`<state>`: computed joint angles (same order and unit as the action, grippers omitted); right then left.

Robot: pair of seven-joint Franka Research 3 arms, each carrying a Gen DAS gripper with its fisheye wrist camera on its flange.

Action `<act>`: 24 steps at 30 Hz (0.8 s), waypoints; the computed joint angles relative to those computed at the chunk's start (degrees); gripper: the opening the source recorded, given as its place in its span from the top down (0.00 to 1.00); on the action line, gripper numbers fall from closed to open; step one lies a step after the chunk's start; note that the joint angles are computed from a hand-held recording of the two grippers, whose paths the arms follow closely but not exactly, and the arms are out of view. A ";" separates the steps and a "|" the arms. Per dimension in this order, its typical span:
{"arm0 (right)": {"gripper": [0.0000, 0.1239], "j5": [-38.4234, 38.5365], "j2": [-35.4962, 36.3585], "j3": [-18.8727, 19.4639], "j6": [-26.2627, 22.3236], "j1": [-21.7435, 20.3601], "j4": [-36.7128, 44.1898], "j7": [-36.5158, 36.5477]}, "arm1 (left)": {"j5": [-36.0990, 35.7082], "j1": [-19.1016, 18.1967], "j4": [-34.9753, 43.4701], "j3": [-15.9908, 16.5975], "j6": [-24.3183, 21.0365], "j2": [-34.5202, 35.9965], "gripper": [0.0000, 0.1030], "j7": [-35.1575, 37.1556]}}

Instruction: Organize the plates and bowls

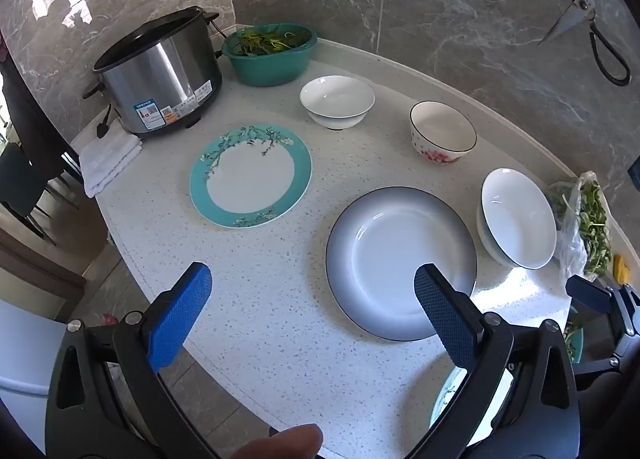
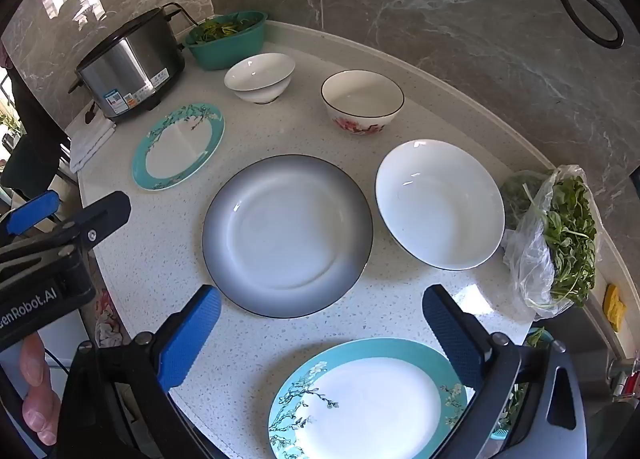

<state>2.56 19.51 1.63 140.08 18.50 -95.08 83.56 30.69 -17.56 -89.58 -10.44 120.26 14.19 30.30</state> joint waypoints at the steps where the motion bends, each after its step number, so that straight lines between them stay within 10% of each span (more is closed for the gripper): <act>1: 0.17 -0.10 0.01 -0.05 0.04 0.04 -0.01 0.04 | 0.60 -0.08 -0.43 0.11 0.56 -0.20 0.00 -0.46; 24: 0.17 -0.04 0.29 -0.06 -0.15 0.10 0.30 0.07 | 0.12 0.02 0.07 0.03 -0.40 0.05 0.00 -0.07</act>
